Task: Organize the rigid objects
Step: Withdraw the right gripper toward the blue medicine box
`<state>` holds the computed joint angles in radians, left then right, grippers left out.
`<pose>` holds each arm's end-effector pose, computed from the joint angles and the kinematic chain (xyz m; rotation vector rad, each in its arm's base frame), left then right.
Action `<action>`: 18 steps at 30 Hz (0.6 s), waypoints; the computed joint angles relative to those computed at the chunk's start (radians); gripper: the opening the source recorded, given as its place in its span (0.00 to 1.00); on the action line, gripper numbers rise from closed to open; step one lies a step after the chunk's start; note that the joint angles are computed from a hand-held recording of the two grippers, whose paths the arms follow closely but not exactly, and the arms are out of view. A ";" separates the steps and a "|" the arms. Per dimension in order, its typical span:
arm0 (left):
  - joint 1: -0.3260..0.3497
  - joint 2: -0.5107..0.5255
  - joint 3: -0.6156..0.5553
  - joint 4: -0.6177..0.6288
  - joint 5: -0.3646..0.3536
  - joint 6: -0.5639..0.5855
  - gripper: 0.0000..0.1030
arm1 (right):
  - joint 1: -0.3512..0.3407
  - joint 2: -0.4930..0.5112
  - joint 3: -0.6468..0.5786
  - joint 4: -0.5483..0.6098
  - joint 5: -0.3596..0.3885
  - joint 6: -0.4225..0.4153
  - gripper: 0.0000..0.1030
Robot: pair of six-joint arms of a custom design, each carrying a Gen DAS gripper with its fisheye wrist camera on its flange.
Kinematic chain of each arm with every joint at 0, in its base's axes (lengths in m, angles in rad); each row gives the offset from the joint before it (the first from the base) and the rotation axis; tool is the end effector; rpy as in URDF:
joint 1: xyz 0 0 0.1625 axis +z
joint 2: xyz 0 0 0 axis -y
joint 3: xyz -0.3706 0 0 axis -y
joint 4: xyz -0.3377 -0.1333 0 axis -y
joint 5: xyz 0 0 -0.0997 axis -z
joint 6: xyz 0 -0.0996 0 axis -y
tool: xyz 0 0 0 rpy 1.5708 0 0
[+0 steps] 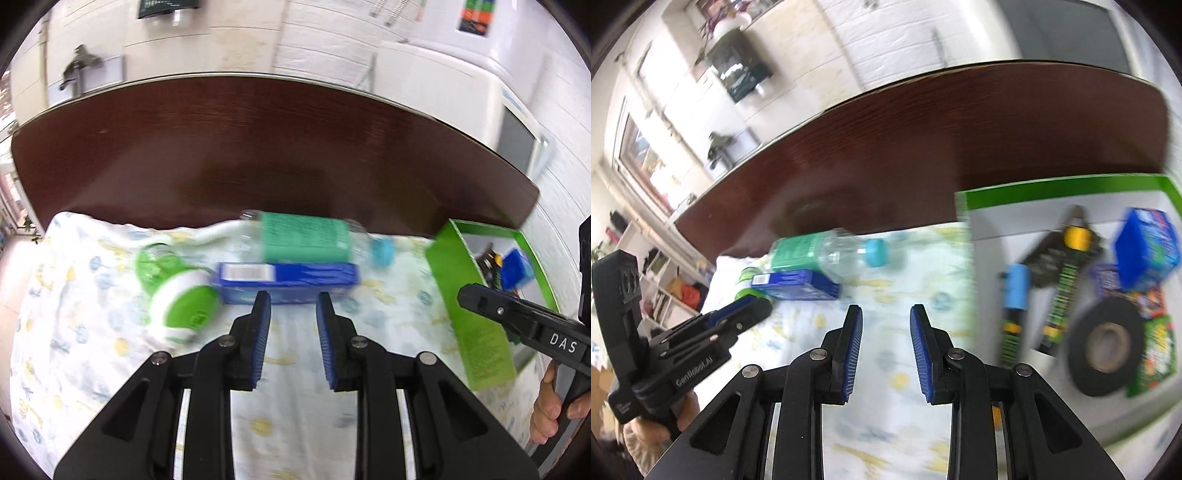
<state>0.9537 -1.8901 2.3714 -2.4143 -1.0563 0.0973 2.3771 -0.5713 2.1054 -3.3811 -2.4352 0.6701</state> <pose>-0.0289 -0.3558 0.3123 0.8110 2.5401 -0.6514 0.3557 -0.2614 -0.0096 0.0101 -2.4889 1.0264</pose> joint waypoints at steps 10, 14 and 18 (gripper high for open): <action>0.128 0.176 -0.109 -0.149 -0.018 0.093 0.25 | -0.081 0.127 -0.261 0.136 0.056 -0.061 0.29; 0.141 0.236 -0.131 -0.164 -0.011 0.117 0.25 | -0.107 0.157 -0.311 0.184 0.059 -0.041 0.29; 0.146 0.228 -0.119 -0.128 -0.049 0.150 0.25 | -0.110 0.175 -0.324 0.172 0.050 -0.049 0.29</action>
